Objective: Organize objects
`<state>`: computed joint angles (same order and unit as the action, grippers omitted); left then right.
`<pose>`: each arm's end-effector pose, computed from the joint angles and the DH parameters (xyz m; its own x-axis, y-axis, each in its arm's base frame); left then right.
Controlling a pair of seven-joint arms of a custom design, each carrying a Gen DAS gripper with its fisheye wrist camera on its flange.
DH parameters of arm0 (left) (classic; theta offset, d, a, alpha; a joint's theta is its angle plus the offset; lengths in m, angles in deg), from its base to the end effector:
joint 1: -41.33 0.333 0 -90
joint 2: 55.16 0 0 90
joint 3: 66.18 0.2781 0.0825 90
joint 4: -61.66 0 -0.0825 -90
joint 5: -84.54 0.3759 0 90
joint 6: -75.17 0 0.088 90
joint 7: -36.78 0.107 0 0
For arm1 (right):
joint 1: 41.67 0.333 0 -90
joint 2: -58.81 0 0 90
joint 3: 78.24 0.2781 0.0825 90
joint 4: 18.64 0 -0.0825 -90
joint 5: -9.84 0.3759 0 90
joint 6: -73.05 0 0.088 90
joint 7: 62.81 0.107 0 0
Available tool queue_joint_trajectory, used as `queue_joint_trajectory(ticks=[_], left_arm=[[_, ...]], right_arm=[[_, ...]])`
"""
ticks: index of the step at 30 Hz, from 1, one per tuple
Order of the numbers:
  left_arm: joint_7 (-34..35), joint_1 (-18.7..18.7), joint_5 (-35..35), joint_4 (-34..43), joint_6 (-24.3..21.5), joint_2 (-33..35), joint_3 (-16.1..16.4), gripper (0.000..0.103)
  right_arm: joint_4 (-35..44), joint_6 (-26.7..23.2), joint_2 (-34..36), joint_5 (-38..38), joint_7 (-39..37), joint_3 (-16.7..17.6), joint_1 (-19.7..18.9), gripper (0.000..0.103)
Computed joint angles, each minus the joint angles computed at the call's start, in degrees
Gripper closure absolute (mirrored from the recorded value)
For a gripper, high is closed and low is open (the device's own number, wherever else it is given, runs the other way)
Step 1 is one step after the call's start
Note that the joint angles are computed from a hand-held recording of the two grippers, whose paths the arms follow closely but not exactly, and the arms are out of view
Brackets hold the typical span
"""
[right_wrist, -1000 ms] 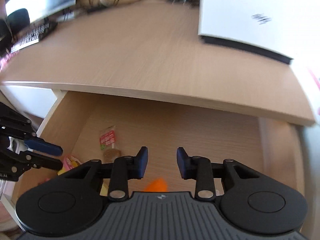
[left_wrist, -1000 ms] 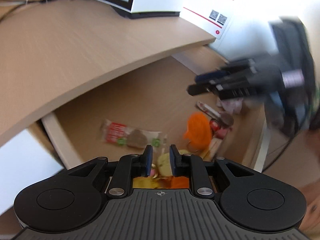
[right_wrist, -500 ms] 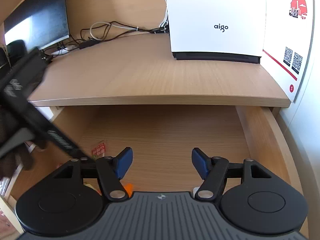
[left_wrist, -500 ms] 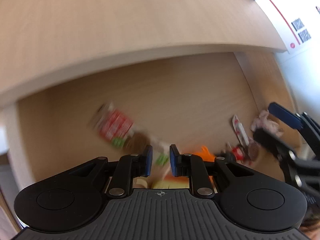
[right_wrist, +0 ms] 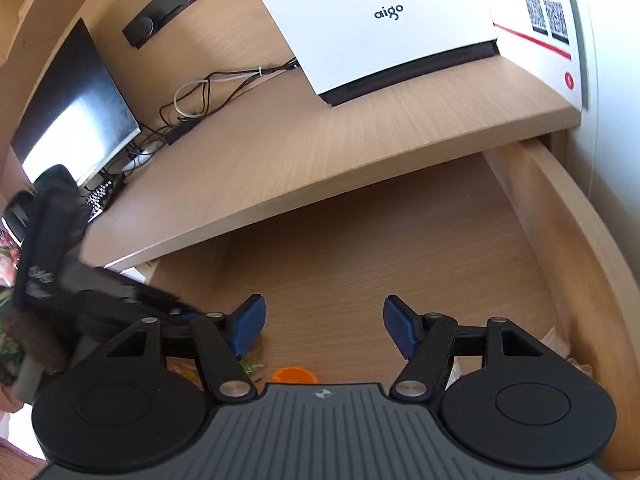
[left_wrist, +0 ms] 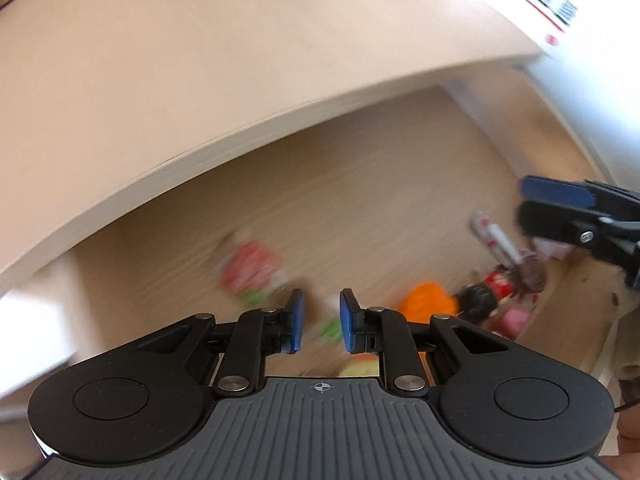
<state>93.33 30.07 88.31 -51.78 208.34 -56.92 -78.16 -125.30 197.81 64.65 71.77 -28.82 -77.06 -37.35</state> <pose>0.5284 -0.2266 0.4836 0.1139 -0.9829 0.1444 -0.9268 -0.1575 -0.3409 0.5996 0.0908 0.4663 0.5883 -0.6257 -0.5123 -0.7479 -0.1800 -0.6390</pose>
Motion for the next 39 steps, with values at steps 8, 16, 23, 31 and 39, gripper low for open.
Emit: queue_joint_trajectory(ticks=[8, 16, 23, 31, 39], left_arm=[[-2.7, 0.6, -4.8, 1.3, -0.2, 3.6, 0.5, 0.078], [8.5, -1.1, 0.8, 6.9, 5.4, 10.4, -0.1, 0.076], [12.9, -2.7, 4.4, 10.0, 3.4, 12.4, 0.0, 0.063], [18.4, -1.1, -7.9, 9.7, 5.2, 12.2, -1.4, 0.060], [25.0, -0.1, -16.9, 1.8, 11.9, 4.1, -1.1, 0.064]], right_arm=[[-1.1, 1.6, -0.8, 2.1, -2.7, 0.1, 0.5, 0.037], [-0.4, -0.1, -0.4, -0.4, -0.3, -0.2, 0.4, 0.037], [-1.7, 2.1, -1.1, -0.2, 1.9, -0.1, 0.5, 0.035], [-14.1, 26.2, -11.5, 11.3, -17.7, 0.1, 6.0, 0.012], [-12.4, 30.1, -10.3, 19.4, -29.0, -1.6, 7.8, 0.000]])
